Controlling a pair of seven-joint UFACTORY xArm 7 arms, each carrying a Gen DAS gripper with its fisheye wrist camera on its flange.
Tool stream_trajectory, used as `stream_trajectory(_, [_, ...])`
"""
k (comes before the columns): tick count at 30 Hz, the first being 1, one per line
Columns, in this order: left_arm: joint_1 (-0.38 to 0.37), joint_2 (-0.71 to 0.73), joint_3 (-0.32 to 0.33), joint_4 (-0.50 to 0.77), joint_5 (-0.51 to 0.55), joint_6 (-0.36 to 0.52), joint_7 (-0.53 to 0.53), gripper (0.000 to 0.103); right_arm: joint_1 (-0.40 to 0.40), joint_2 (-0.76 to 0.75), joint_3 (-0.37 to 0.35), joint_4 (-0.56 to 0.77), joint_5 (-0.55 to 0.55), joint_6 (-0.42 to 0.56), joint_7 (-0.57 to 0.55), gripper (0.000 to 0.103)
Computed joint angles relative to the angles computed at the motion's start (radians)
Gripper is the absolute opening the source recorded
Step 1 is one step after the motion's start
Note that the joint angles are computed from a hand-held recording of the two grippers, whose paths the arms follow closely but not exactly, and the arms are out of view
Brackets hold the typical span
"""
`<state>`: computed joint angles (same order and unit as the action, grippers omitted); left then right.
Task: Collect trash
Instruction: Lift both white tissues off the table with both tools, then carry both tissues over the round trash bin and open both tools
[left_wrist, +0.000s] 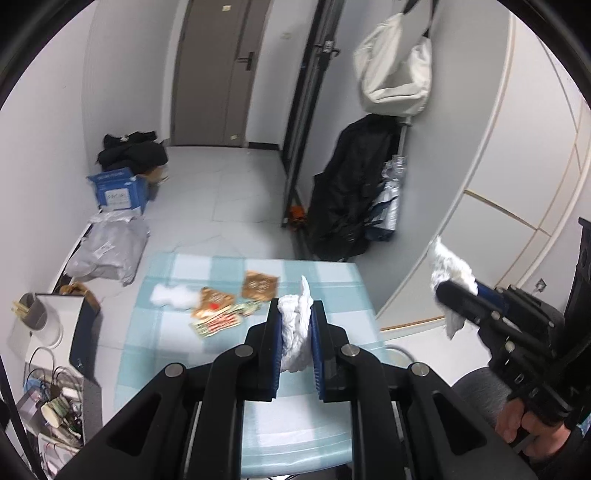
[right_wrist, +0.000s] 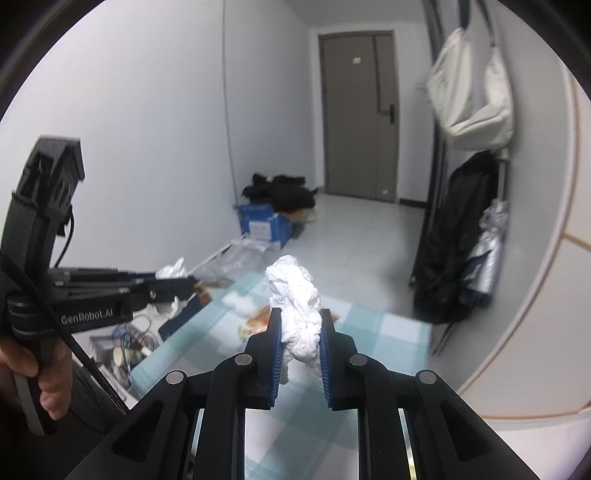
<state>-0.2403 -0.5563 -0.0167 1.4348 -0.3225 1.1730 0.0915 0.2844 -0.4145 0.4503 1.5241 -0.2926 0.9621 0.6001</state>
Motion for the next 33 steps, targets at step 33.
stream_trajectory(33, [-0.277, 0.511, -0.268, 0.277, 0.032, 0.034, -0.121, 0.010, -0.263, -0.545, -0.406, -0.577, 0.266, 0.072, -0.190, 0.017])
